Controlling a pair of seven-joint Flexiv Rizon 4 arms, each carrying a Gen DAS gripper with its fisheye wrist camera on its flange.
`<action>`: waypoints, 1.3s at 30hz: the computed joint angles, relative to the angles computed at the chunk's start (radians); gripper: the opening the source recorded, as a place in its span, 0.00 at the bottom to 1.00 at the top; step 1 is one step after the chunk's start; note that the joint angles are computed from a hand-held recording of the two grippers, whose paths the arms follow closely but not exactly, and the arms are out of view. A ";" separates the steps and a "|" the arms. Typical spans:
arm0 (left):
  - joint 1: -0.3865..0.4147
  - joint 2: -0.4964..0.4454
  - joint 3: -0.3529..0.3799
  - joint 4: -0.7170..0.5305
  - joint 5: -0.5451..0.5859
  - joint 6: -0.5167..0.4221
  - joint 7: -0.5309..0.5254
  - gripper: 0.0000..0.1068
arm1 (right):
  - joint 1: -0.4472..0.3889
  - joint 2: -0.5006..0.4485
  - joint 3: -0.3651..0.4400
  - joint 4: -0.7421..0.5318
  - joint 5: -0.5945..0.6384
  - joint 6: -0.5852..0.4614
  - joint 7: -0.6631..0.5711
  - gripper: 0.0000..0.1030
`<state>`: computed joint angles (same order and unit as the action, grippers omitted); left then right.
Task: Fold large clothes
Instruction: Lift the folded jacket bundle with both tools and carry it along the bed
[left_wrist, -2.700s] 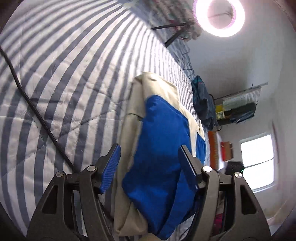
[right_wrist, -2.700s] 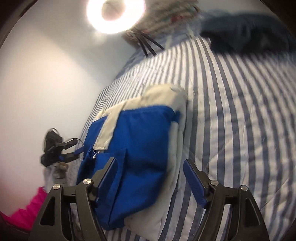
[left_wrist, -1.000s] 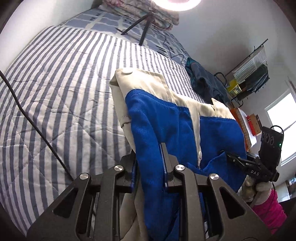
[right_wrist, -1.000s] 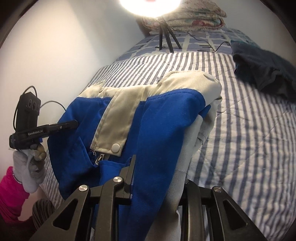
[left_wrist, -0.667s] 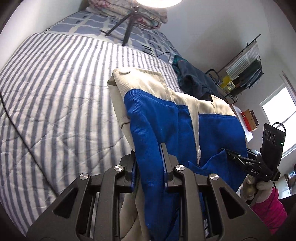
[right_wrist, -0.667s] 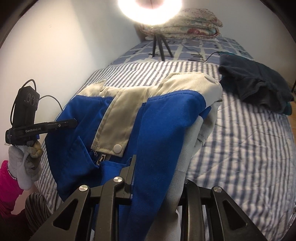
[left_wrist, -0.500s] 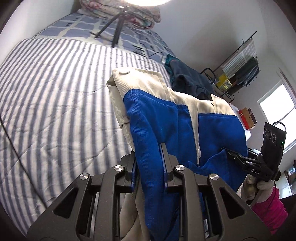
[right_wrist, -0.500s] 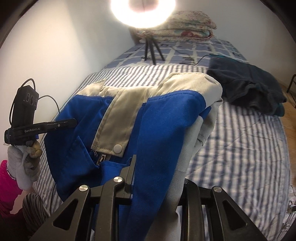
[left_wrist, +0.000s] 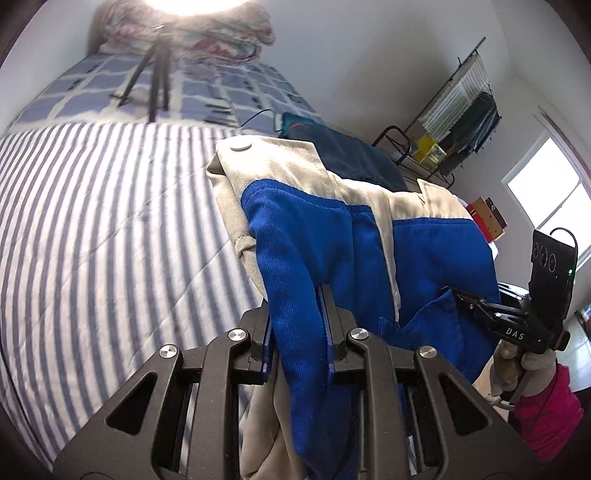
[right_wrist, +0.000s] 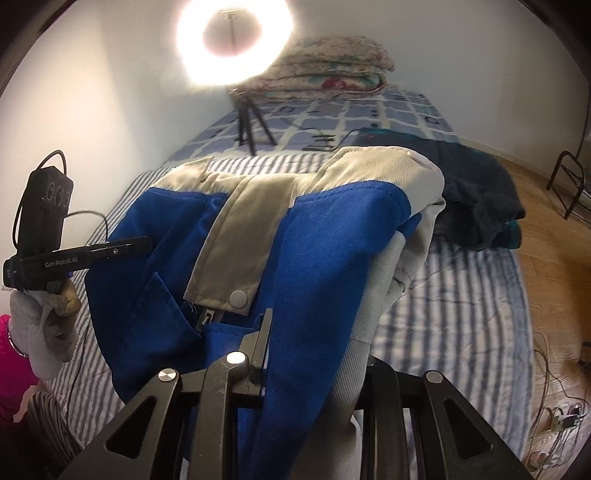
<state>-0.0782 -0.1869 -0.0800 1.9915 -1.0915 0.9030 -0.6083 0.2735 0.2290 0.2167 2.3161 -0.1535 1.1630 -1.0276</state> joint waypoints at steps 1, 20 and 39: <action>-0.005 -0.012 -0.007 -0.016 0.004 0.009 -0.003 0.18 | -0.002 0.002 -0.006 0.001 0.004 0.003 -0.007 0.23; -0.048 -0.371 -0.152 -0.534 0.258 0.099 -0.224 0.18 | -0.149 -0.182 -0.129 -0.185 0.006 0.077 -0.164 0.22; -0.176 -0.805 -0.100 -1.250 0.662 0.005 -0.612 0.17 | -0.235 -0.485 -0.202 -0.449 -0.135 0.176 -0.118 0.22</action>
